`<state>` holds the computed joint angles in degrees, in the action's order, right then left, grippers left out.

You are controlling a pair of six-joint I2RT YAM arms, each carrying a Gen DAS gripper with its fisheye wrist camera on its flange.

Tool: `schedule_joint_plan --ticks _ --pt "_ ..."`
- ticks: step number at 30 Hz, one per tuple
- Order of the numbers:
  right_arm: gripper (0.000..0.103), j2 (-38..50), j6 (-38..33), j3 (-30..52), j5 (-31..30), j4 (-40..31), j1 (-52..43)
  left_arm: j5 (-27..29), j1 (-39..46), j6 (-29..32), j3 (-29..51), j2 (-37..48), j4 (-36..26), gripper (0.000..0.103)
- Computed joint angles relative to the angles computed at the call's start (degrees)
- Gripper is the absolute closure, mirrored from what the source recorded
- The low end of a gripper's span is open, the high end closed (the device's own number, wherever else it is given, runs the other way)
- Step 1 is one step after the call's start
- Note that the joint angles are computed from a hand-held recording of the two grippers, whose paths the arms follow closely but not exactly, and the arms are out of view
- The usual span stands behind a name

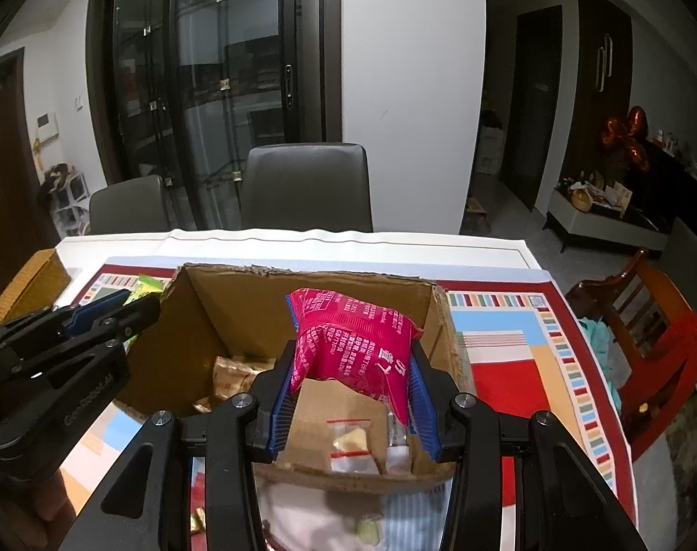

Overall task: Organize snacks
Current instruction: 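Open both grippers to drop the green packet and pink packet into the box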

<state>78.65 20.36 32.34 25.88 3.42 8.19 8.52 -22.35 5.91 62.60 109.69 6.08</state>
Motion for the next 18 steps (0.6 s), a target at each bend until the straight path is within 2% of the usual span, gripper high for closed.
schedule_joint_plan --ticks 8,10,11,13,18 --pt "0.057 3.3 -0.7 1.8 -0.8 1.0 -0.7 1.2 0.2 0.4 2.0 2.7 -0.7 0.08" --pt "0.057 3.8 -0.8 1.9 -1.1 1.3 -1.0 1.6 0.3 0.5 2.8 3.3 -1.2 0.073" --pt "0.053 3.9 -0.9 2.0 -1.2 1.4 -1.1 1.6 0.3 0.5 2.8 3.4 -1.2 0.069" --pt "0.044 4.1 -1.0 2.2 -0.9 1.5 -1.0 1.2 0.2 0.4 2.7 3.4 -0.9 0.052" --pt "0.023 3.9 -0.7 2.6 0.7 0.5 -0.9 0.6 0.3 0.3 2.5 3.1 -0.9 0.042"
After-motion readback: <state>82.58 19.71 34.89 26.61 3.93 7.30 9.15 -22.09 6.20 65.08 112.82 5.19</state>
